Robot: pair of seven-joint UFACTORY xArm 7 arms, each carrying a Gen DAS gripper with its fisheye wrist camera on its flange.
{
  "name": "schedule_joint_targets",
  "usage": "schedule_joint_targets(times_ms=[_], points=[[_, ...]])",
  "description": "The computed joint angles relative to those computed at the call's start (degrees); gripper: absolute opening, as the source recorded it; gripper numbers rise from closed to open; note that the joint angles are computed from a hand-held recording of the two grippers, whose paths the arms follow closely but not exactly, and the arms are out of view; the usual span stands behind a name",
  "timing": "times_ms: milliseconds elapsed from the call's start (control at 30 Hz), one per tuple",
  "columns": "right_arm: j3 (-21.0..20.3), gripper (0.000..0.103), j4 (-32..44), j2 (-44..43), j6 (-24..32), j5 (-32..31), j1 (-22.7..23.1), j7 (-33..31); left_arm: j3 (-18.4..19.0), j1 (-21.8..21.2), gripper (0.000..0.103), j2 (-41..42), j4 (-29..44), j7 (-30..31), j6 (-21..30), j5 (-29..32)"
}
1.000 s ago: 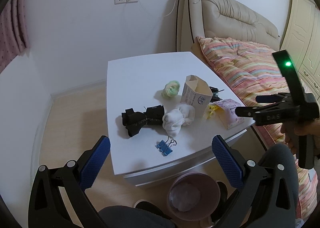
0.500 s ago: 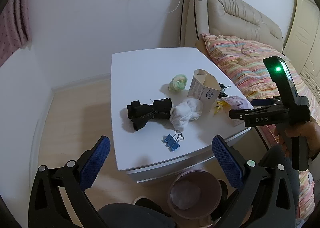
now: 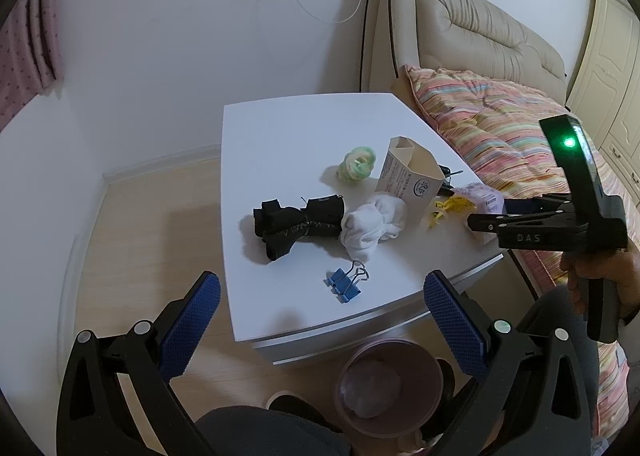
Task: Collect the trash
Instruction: 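Reach the right tool to the purple paper box and grasp it, then grasp the blue binder clip with the left tool while the right tool holds the box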
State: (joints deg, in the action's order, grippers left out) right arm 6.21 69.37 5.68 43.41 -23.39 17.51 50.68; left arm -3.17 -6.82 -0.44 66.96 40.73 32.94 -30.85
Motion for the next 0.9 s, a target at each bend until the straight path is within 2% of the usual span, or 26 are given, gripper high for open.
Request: schedule_joint_targets(times_ms=[267,367,733,767,833,900], points=[[0.81,0.063,-1.51,-3.93,-0.77,-2.44,0.02,1.26,-0.5,-0.25,0.097,1.55,1.43,-2.37,1.02,3.24],[1.38,0.063,-1.76,-5.15,-0.8,-3.19,-0.17,1.16,-0.83,-0.24,0.097,3.2,3.29,-4.05,3.01,4.57],[2.59,0.063,-3.6,-7.86,-2.48,-2.53,-1.24,0.85,-2.73,0.31,0.097,9.33,9.49,-1.44,8.65,4.94],[2.67,0.063,-3.73,-7.95,-2.58,-2.49,-1.29,0.89,-2.87,0.34,0.095,9.68,9.71,-1.37,8.91,5.14],[2.78,0.063,-4.06,-8.16,-2.83,-2.42,-1.4,0.91,-2.96,0.14,0.078,10.71,10.49,-2.19,9.59,6.64],[2.86,0.063,-4.14,-8.21,-2.97,-2.28,-1.49,0.83,-3.06,0.08,0.072,11.29,10.68,-2.99,9.96,7.7]])
